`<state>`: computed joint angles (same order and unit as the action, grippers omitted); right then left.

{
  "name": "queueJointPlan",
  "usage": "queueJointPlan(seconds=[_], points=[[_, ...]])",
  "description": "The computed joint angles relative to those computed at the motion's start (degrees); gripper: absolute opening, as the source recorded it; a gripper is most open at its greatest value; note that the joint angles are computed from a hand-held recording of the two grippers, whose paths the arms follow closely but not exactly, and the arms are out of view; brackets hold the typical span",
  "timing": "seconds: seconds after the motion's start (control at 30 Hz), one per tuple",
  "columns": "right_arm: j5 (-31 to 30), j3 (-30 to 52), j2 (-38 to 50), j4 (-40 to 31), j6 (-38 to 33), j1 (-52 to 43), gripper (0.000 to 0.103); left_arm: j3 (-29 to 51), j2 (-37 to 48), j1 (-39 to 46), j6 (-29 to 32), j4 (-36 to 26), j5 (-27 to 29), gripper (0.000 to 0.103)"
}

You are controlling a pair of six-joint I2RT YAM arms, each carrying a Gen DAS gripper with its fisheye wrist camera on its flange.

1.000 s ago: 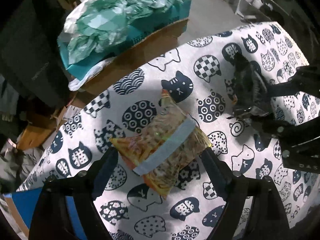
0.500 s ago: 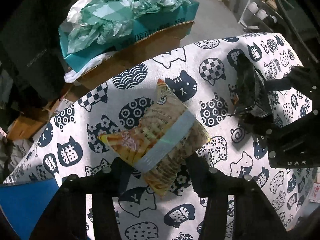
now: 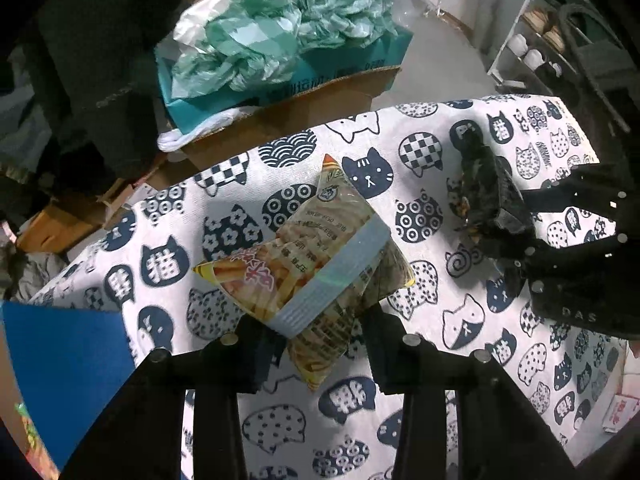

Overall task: Organize snacks
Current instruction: 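Lift both bags and carry them over the box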

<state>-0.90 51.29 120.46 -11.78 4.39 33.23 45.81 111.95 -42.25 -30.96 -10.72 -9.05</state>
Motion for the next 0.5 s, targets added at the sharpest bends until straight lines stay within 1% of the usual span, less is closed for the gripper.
queueJointPlan(seconds=[0.07,0.17,0.23,0.4,0.5], points=[[0.20,-1.02,-1.27,-0.14,0.44,0.57,0.041,-0.96,-1.73,-1.09,-0.87,-1.03,-0.95,0.040],[0.84,-4.60,-6.29,-0.83,2.19,2.68,0.035,-2.96,-4.76,-2.54,-2.83,-2.59,-1.90,0.040],[1.02,-6.27,-8.63,-0.96,2.54,3.50,0.034,-4.38,-7.19,-3.37,-4.36,-3.76,-2.14,0.040],[1.43,-9.68,-14.98,-2.35,3.46,5.72,0.033,-7.78,-14.96,-6.10,-7.93,-7.46,-3.72,0.040],[1.53,-11.72,-20.27,-4.27,4.30,7.52,0.033,-9.14,-20.20,-8.08,-9.86,-10.74,-4.99,0.040]])
